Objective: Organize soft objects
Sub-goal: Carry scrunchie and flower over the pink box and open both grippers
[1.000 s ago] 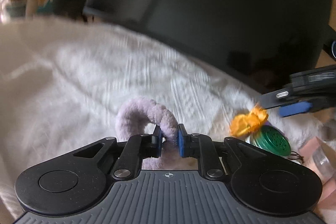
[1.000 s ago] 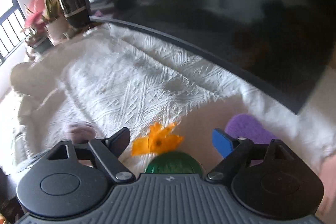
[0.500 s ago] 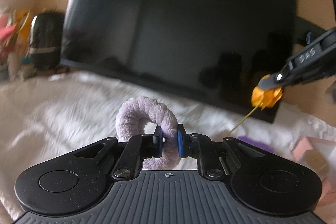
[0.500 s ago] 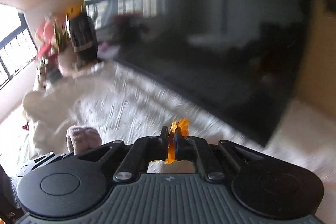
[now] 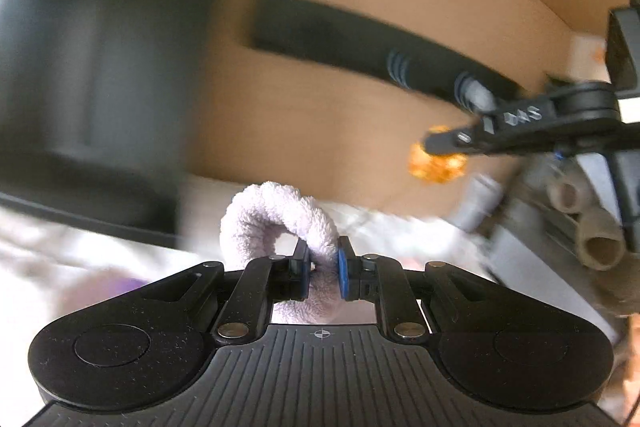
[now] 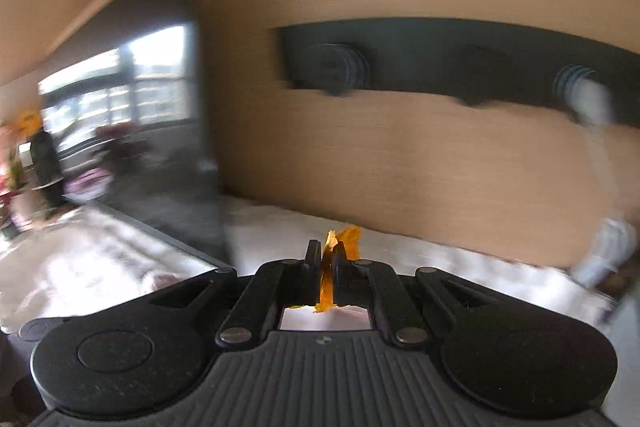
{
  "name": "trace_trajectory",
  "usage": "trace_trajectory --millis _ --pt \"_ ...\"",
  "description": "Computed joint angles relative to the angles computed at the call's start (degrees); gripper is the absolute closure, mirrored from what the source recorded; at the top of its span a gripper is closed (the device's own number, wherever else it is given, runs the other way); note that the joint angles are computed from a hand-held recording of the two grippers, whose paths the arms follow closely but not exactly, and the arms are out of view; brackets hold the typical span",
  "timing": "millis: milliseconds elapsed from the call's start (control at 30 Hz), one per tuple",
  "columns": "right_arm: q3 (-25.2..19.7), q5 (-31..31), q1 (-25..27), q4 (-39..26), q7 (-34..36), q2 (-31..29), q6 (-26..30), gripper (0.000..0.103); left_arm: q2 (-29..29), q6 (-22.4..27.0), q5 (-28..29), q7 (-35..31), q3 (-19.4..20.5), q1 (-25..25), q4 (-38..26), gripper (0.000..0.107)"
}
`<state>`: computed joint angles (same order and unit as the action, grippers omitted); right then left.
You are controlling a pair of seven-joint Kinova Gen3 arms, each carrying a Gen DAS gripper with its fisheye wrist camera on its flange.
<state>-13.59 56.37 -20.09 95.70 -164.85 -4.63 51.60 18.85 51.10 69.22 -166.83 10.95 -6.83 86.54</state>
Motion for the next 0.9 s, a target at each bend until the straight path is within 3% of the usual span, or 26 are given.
trace_trajectory --millis 67,133,200,300,367,467,567,700,833,900 --pt "1.7 0.9 -1.2 3.0 -3.3 -1.0 2.1 0.096 3.8 4.7 -4.7 4.3 0.2 3.3 -5.1 0.087" --pt "6.8 -2.0 -3.4 5.6 -4.3 -1.1 0.5 0.091 6.8 6.5 -9.3 8.6 -1.9 8.5 -8.0 0.084" --pt "12.1 -6.6 -4.7 8.3 -3.7 -0.8 -3.6 0.068 7.3 4.7 -14.0 10.1 -5.5 13.8 -8.4 0.084" --pt "13.7 -7.9 -4.3 11.8 -7.0 0.4 -6.4 0.066 5.7 -1.5 -17.2 11.7 -9.0 19.2 -5.7 0.083" --pt "9.5 -4.8 -0.7 14.6 -11.7 0.4 -8.0 0.066 5.1 -2.7 -14.9 11.1 -8.5 18.8 -3.9 0.083" --pt "1.5 0.2 4.6 17.8 -18.7 -0.2 -8.2 0.064 2.3 -7.3 -9.6 4.9 -9.2 18.9 1.2 0.083" --pt "-4.6 5.4 7.5 21.1 -25.7 -1.3 -7.4 0.055 -1.1 -11.4 -2.9 -2.1 -8.8 17.2 7.2 0.083" --pt "-3.6 12.3 -0.5 23.5 -32.9 -0.9 -2.5 0.051 -4.2 -13.3 5.5 -8.8 -9.6 14.9 13.2 0.083" --pt "-3.0 13.8 -4.2 23.0 -32.6 -0.5 -4.0 0.047 -6.5 -9.7 14.0 -15.6 -16.8 16.1 18.3 0.083" --pt "-2.8 13.4 -5.2 22.2 -30.8 0.0 -5.4 0.046 -7.2 -7.1 15.2 -17.1 -19.2 15.0 20.2 0.083"
